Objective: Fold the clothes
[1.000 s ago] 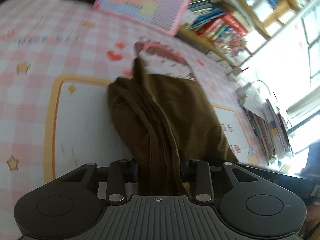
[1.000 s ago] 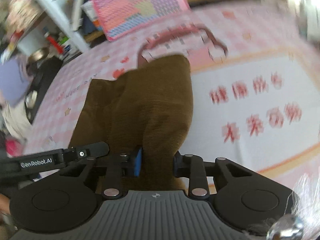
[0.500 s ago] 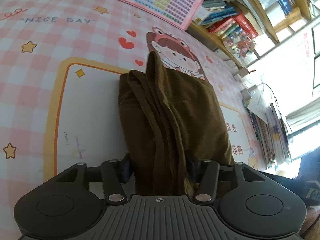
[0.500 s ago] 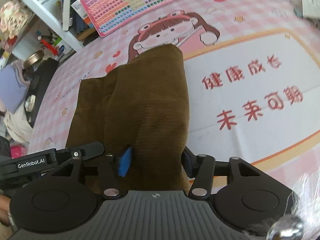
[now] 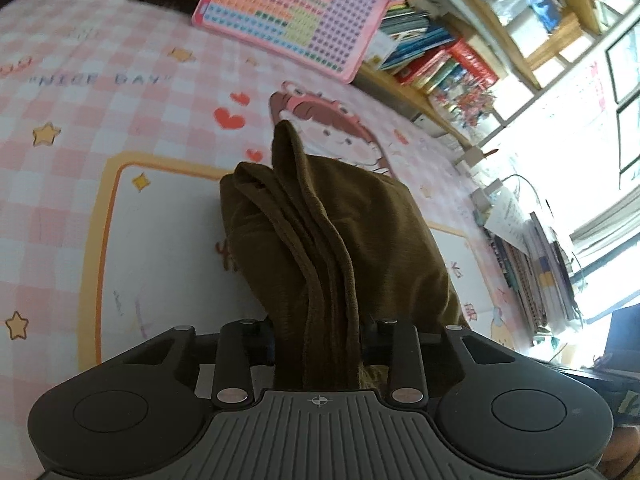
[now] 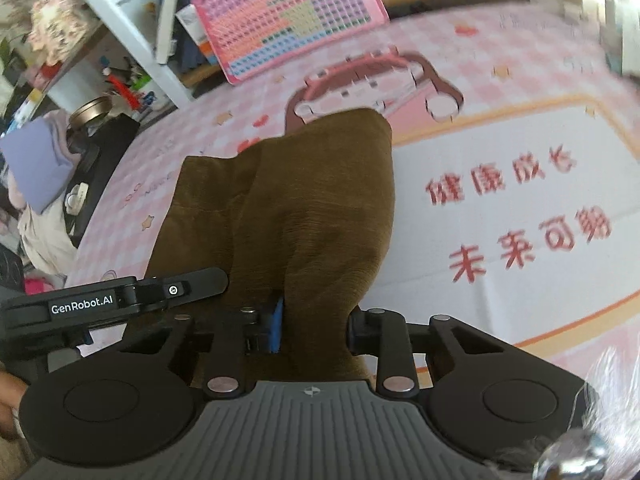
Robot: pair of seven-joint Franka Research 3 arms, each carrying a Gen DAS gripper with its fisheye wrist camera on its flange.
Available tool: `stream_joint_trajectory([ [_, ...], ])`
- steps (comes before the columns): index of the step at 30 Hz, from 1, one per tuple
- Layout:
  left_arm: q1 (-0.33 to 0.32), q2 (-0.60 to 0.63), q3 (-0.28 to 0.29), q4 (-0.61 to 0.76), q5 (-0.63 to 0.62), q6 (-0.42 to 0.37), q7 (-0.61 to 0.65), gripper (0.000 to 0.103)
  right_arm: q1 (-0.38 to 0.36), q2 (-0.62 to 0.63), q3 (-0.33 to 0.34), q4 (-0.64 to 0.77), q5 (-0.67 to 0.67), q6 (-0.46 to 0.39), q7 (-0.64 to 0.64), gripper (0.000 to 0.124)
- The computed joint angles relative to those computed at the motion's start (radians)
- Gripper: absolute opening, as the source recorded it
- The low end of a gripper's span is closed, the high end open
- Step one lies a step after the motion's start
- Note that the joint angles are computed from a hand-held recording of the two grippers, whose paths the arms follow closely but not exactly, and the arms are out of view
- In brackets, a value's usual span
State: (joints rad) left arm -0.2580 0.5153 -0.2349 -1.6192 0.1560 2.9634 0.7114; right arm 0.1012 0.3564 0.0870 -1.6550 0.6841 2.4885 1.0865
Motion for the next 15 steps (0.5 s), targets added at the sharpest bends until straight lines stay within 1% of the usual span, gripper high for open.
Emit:
stream_joint_trajectory([
  [3,-0.022,-0.012,0.024,-0.01,0.022,0.021,-0.02,0.032,-0.003,-0.021,0.006,-0.022,0.016,0.029,-0.037,0.026],
  [7,-0.053,-0.02,0.054,-0.004,0.057,0.014,-0.055,0.032,-0.006,-0.037,0.006,-0.039,0.033,0.039,-0.071,0.026],
  [11,-0.084,-0.012,0.08,0.021,0.094,-0.009,-0.098,0.032,-0.017,-0.039,0.002,-0.038,0.051,0.025,-0.099,0.026],
  [15,-0.124,0.008,0.112,0.065,0.135,-0.036,-0.164,0.032,-0.038,-0.03,-0.001,-0.016,0.072,-0.011,-0.144,0.026],
])
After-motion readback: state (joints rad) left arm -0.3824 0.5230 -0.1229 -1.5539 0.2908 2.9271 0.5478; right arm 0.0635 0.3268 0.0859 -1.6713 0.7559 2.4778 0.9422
